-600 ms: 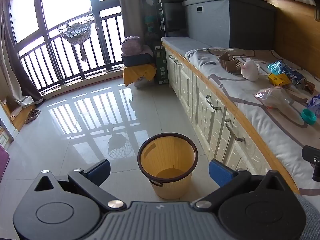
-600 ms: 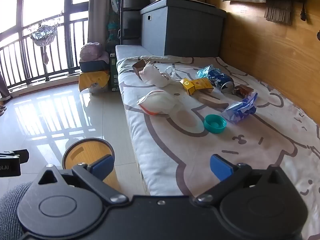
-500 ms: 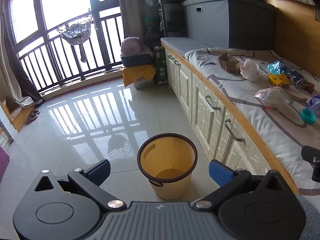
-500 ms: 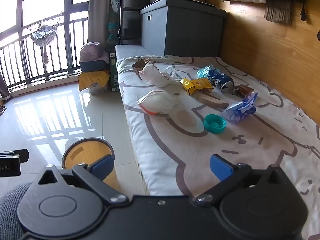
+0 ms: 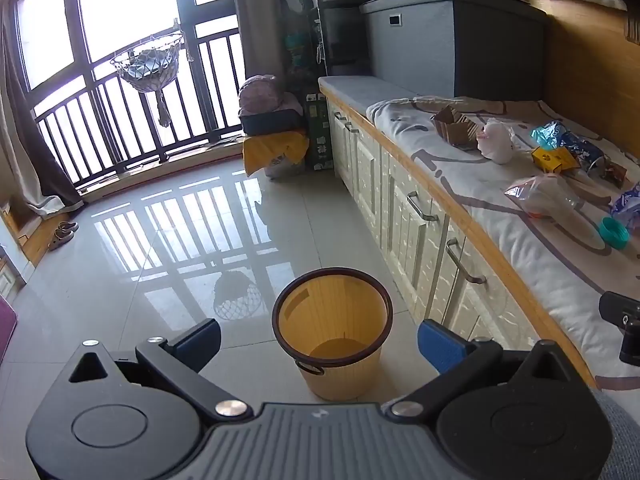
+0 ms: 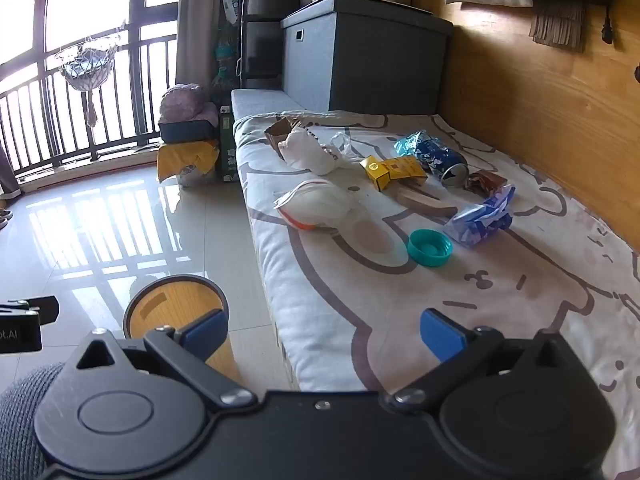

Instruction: Collect trash

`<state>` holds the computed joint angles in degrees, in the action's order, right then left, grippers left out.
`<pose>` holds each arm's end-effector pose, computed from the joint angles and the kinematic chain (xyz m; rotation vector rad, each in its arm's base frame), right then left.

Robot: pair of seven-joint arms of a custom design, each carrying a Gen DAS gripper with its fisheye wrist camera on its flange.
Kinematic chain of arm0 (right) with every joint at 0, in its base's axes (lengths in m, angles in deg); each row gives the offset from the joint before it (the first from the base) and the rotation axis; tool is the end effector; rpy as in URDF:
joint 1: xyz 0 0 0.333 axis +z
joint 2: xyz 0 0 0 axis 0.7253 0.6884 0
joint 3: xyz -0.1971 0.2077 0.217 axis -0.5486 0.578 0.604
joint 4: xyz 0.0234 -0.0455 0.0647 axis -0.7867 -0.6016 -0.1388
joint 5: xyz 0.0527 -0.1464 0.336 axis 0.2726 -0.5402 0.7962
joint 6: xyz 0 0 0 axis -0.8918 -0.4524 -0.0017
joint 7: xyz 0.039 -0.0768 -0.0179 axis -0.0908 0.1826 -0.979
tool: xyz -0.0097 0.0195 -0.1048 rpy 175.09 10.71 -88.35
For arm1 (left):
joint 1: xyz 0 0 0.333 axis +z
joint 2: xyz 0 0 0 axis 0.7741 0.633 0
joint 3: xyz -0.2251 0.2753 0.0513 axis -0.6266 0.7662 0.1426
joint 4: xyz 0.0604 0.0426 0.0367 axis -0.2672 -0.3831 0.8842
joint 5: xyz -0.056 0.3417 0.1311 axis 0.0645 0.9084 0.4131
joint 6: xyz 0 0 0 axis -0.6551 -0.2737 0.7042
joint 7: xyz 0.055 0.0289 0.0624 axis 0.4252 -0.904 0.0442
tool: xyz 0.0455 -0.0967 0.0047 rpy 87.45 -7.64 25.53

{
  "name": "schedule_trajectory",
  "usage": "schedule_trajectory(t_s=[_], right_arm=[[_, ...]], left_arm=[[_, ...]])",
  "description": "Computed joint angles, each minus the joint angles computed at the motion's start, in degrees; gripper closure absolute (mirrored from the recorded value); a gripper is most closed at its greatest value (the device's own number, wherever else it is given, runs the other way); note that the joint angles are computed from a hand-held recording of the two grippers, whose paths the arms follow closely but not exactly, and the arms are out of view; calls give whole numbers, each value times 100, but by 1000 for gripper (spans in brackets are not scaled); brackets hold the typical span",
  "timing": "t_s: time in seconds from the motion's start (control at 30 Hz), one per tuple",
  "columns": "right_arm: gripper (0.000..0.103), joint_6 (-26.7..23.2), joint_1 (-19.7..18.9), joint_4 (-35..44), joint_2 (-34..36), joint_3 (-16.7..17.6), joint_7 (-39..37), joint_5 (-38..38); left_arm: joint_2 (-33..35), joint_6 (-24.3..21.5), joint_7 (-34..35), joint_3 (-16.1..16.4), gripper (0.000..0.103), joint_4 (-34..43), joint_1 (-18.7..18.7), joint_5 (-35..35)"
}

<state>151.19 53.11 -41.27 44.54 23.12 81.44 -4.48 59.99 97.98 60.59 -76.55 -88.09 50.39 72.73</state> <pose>0.4761 0.2042 0.5839 -1.8907 1.2913 -0.7413 0.4257 -0.1118 0.5885 -1.9458 1.2521 -0.4114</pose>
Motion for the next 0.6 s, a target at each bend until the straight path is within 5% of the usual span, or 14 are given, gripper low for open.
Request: schedule_trajectory(t_s=[0.6], right_arm=[[0, -21, 33, -10, -33, -36, -95, 114]], left_arm=[[-3, 3, -2, 2, 0, -1, -3, -1]])
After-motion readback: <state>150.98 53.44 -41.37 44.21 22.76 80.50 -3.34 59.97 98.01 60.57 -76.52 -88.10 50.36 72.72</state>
